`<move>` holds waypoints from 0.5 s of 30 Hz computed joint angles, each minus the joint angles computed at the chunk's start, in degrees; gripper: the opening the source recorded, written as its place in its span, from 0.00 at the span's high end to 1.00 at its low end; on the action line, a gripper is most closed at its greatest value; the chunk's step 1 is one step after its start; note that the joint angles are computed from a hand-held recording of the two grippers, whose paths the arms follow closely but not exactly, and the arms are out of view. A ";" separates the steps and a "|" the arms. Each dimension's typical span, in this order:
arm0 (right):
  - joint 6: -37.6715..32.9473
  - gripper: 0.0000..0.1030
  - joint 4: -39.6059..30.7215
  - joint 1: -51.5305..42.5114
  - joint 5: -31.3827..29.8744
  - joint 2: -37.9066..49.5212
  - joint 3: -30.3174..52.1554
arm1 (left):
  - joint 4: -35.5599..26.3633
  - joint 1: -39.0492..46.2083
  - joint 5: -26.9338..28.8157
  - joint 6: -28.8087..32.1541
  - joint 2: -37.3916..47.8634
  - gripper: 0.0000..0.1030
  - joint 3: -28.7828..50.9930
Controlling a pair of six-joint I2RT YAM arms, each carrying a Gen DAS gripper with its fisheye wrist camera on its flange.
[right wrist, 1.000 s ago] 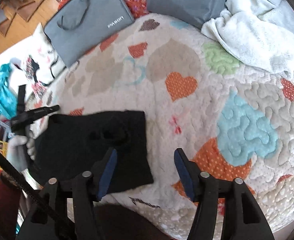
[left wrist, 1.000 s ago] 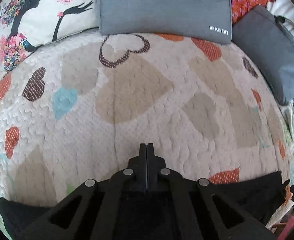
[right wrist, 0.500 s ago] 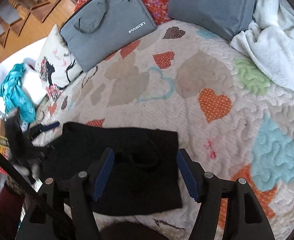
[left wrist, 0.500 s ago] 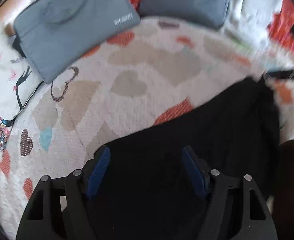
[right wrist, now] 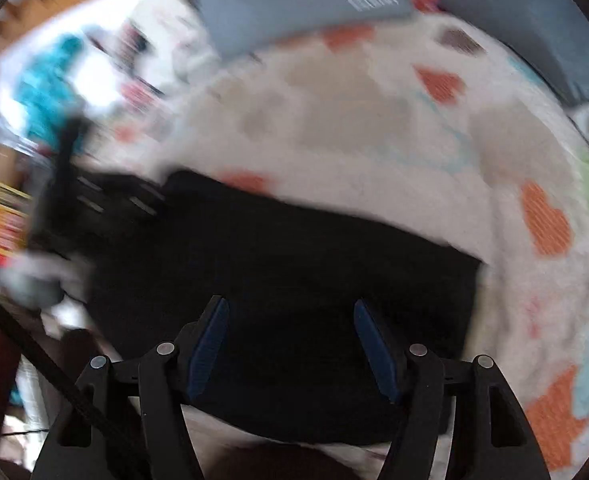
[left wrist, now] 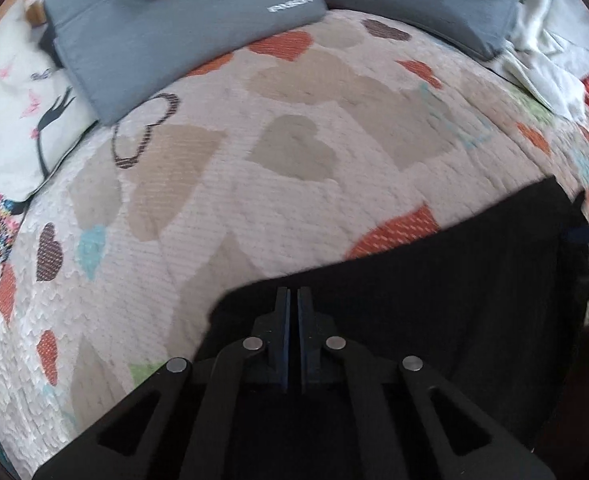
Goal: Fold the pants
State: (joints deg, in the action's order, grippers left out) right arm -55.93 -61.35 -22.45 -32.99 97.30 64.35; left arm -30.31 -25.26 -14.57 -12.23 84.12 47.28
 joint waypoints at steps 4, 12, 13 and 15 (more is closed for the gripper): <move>-6.02 0.35 -1.37 -7.86 5.12 -4.10 -1.99 | 1.38 2.13 -1.13 -0.27 0.39 1.00 -0.04; -8.05 0.21 -5.33 -18.72 1.23 1.10 5.83 | 3.16 8.37 4.02 -1.79 -4.73 0.99 -2.35; -7.12 0.21 -6.91 -18.84 -1.47 2.23 8.08 | 2.96 8.46 3.63 -2.07 -5.82 0.99 -2.46; -4.77 0.19 -8.06 -17.13 -5.91 4.18 11.31 | 2.39 8.94 2.87 -2.97 -9.33 0.93 -3.05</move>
State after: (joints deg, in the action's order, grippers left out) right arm -60.70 -69.40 -39.58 -38.90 101.48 75.66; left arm -27.93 -16.32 -11.70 -15.20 74.79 44.23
